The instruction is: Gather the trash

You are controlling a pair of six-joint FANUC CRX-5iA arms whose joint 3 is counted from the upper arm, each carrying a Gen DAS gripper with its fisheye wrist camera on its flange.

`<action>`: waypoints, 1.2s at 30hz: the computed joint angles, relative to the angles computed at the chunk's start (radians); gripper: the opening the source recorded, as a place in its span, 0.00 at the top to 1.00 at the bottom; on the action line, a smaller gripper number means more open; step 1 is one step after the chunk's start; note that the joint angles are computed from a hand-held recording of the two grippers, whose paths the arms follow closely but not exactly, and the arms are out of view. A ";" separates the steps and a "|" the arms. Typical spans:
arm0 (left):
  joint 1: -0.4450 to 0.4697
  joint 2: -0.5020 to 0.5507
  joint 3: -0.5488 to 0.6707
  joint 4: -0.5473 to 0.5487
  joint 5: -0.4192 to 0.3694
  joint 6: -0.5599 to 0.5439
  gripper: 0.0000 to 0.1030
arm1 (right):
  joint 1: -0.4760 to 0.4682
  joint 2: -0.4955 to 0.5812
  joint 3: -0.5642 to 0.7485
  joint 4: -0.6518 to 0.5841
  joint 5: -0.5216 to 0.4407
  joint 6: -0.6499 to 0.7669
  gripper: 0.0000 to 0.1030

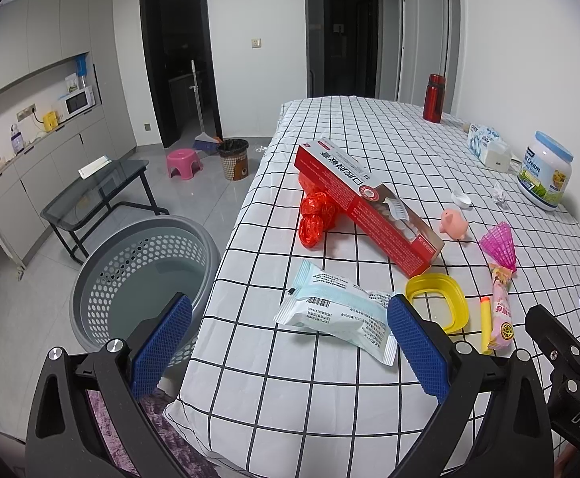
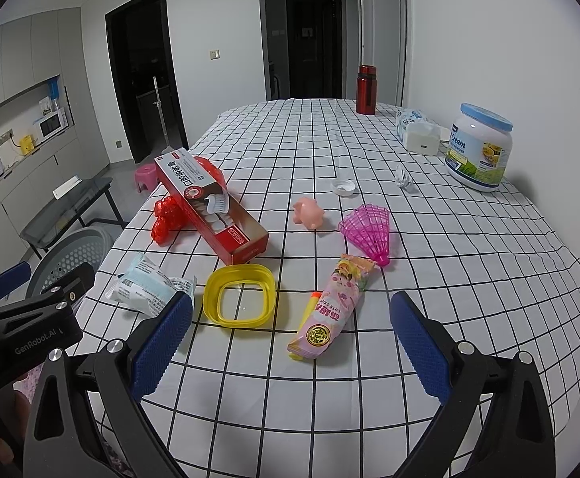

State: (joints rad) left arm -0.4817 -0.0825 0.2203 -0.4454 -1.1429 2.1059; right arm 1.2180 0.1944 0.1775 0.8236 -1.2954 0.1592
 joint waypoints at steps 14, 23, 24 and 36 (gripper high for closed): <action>-0.001 0.000 0.000 -0.002 0.001 0.002 0.06 | -0.005 0.003 0.001 -0.003 0.012 -0.001 0.08; -0.001 0.000 0.000 -0.001 -0.001 0.002 0.06 | -0.004 0.002 -0.004 -0.004 0.018 -0.007 0.08; -0.001 0.000 0.000 -0.001 -0.001 0.002 0.06 | -0.005 0.002 -0.004 -0.006 0.020 -0.007 0.08; 0.032 0.016 -0.020 0.033 -0.010 -0.009 0.06 | -0.032 -0.033 -0.062 -0.074 0.069 -0.015 0.08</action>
State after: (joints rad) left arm -0.4497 -0.0664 0.2007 -0.4129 -1.1527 2.0973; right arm 1.1860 0.1610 0.1157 0.7498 -1.2269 0.1442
